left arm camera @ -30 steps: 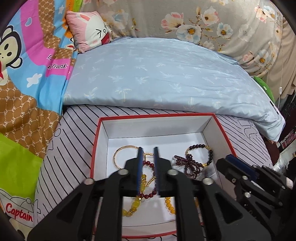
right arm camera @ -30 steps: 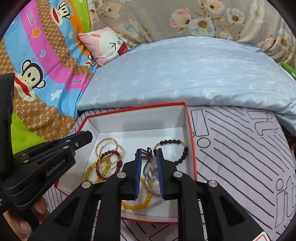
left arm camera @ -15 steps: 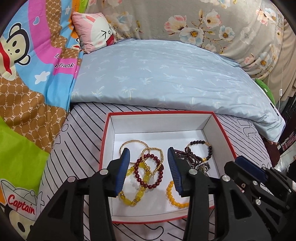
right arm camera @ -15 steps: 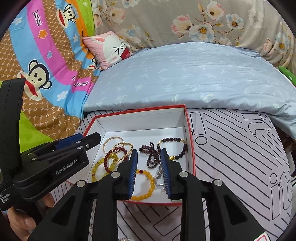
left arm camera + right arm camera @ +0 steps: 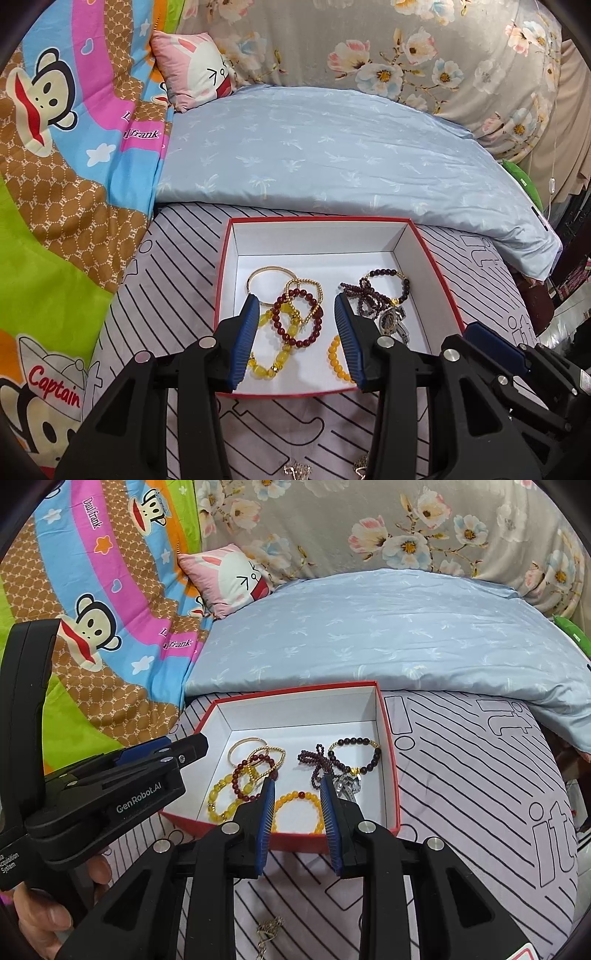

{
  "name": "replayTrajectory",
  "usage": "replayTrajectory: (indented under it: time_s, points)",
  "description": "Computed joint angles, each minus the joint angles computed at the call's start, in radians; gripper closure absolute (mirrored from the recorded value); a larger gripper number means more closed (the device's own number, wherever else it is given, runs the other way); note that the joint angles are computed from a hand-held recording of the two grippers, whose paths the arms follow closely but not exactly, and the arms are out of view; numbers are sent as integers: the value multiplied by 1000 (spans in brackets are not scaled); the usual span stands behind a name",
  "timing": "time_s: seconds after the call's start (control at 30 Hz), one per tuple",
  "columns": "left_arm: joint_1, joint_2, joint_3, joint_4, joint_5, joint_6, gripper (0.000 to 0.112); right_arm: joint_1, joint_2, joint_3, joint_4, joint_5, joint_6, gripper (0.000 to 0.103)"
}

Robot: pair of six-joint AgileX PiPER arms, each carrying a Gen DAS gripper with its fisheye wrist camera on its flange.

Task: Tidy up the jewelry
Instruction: 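Withdraw both tools from the box toward the two silver pendants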

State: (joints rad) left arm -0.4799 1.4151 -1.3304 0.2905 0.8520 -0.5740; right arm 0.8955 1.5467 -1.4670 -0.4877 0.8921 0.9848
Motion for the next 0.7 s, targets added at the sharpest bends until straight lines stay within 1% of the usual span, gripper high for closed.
replayTrajectory:
  time_s: [0.2,0.37,0.57,0.7]
  points:
    - [-21,-92,80,14,17,-32,72,75,-48,57,-43,29,74,78]
    - [-31,-175,179,19,26,-59,70,161,-87,156,-67,39,168,78]
    - [-53,-258,318,26,24,-110,68,236,-107,268,-56,15,262,78]
    - [-58,-301,396,19,23,-133,68,265,-105,315,-52,-6,307,78]
